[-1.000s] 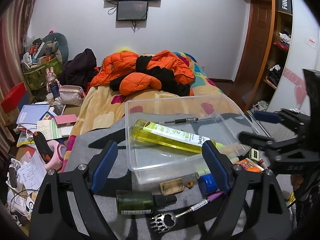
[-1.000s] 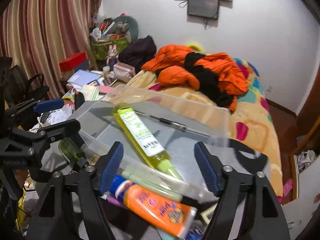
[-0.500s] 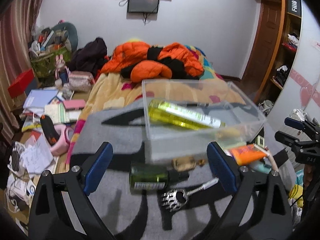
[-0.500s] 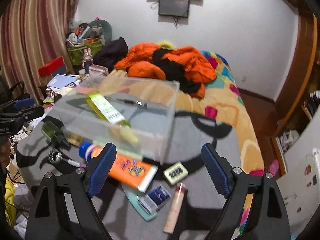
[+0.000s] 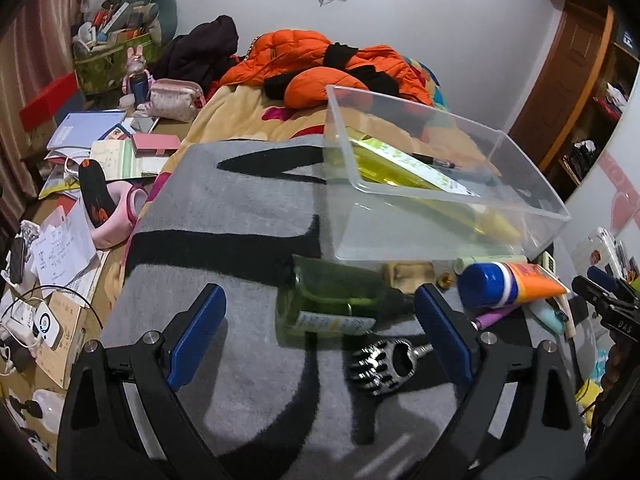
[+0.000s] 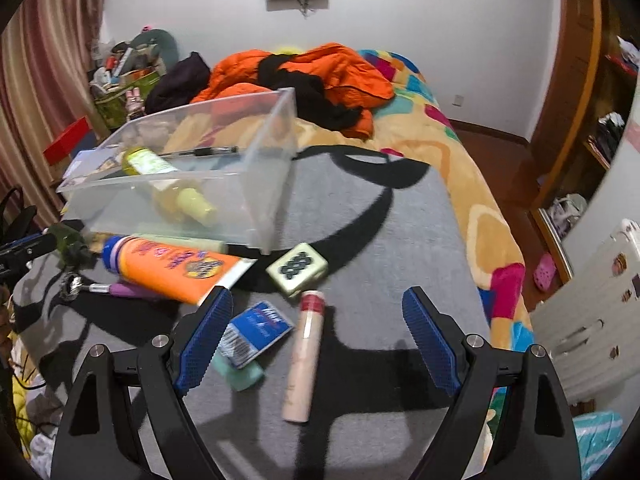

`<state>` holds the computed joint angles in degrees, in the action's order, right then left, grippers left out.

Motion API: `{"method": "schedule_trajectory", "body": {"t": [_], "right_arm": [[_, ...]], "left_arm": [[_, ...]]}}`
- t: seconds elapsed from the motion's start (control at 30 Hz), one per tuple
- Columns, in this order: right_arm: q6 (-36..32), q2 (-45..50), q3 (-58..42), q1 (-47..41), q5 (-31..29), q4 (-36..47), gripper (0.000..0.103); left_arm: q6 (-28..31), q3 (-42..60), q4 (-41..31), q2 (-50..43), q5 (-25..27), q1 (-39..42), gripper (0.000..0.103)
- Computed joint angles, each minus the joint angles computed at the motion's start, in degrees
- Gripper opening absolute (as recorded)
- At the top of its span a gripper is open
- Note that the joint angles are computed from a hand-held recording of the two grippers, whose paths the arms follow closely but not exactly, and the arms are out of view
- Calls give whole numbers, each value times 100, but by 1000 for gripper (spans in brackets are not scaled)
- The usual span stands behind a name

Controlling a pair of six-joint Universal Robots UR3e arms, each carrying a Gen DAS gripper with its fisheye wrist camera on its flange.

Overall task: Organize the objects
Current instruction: 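Withdraw both tools from the clear box toward the remaining items, then grasp the green glass bottle with the left tool while the right tool grasps the white dotted block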

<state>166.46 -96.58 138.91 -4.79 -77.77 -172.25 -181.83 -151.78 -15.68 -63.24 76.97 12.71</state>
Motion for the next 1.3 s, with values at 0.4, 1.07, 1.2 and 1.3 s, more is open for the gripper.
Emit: {"method": "schedule_trajectory", "body": {"t": [0.4, 1.07, 1.2, 1.3], "right_arm": [[169, 1302, -874, 339, -268, -90, 65], [209, 1332, -700, 175, -110, -271, 31], [170, 1003, -487, -6, 112, -128, 31], [149, 713, -363, -91, 224, -76, 31]], "left_arm": [[-5, 291, 495, -937, -118, 1, 96], [-231, 4, 885, -994, -166, -7, 62], [-249, -97, 552, -473, -114, 66, 62], [-267, -117, 248, -46, -113, 96, 62]]}}
